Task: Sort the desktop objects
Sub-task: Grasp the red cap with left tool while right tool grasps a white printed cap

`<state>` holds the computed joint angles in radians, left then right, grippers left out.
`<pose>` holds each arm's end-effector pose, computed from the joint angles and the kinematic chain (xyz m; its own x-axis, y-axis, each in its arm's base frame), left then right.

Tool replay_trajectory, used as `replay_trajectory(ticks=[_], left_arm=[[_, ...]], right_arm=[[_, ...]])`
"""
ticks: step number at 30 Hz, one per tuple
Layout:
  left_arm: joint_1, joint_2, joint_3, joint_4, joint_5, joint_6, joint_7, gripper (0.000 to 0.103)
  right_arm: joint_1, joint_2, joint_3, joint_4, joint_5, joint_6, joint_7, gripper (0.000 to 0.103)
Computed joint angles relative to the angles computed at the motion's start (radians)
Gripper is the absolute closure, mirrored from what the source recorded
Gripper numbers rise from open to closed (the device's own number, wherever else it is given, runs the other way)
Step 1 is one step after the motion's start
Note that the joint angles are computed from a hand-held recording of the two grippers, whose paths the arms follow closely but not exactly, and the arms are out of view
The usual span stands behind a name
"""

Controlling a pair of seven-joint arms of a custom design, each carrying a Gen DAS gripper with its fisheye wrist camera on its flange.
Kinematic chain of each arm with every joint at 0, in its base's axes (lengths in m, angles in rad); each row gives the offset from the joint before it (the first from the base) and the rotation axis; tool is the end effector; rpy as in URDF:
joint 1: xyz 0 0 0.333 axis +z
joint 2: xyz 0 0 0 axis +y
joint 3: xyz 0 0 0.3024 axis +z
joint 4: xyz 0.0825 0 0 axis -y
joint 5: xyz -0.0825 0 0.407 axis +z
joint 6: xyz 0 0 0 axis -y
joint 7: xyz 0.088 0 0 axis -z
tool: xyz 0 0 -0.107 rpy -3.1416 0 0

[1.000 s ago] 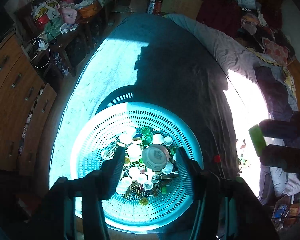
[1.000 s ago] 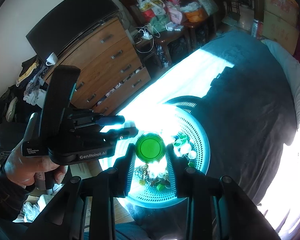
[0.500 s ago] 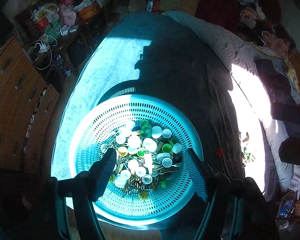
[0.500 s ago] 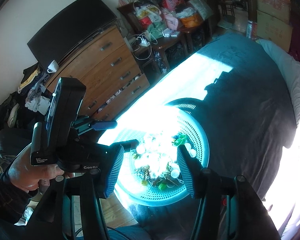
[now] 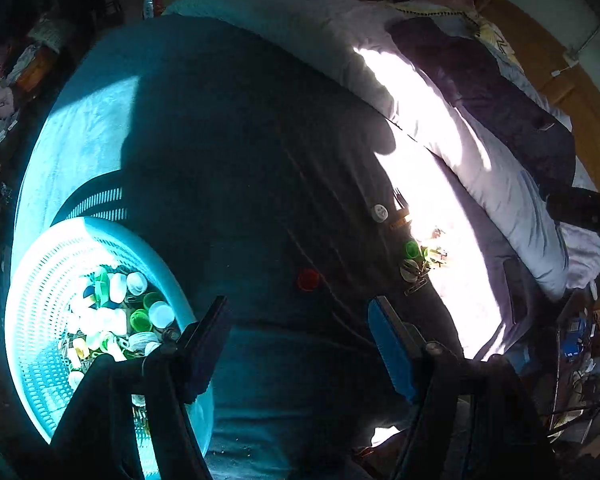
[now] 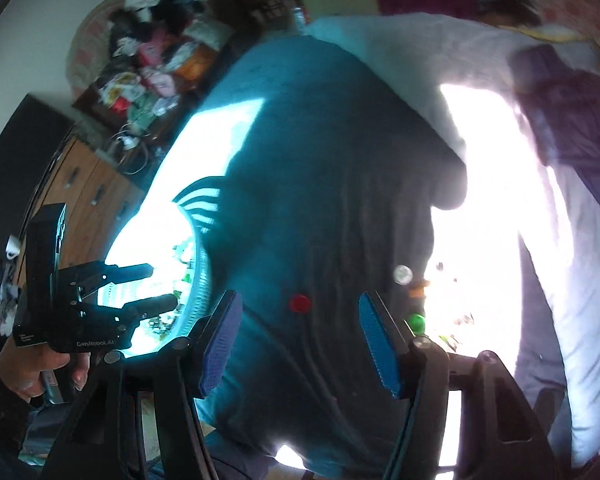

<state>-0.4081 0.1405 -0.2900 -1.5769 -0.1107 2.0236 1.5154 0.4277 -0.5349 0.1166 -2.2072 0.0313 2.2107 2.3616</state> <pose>0.5038 -0.4163 0.5717 -0.5780 -0.7991 0.1656 -0.8024 0.5196 -0.2934 0.3892 0.2485 0.6274 -0.1717 -0.9236 -0.3428 -0.8744 0.3032 -0.3788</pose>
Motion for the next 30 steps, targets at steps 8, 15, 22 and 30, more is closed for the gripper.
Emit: replay_trajectory(ticks=[8, 15, 22, 30], left_arm=[[-0.106, 0.175, 0.006, -0.056, 0.144, 0.245, -0.095, 0.031], [-0.099, 0.185, 0.030, -0.203, 0.144, 0.384, -0.298, 0.031], [-0.153, 0.264, 0.067, -0.158, 0.261, 0.428, -0.423, 0.032], [-0.111, 0.189, 0.038, -0.226, 0.223, 0.410, -0.393, 0.072]], right_arm=[[-0.012, -0.342, -0.072, -0.399, 0.061, -0.053, 0.036, 0.041], [0.037, -0.365, -0.120, -0.555, 0.148, 0.031, -0.027, 0.041], [0.045, -0.248, -0.149, -0.539, 0.182, 0.153, -0.149, 0.041], [0.041, -0.138, -0.150, -0.500, 0.206, 0.241, -0.232, 0.049]])
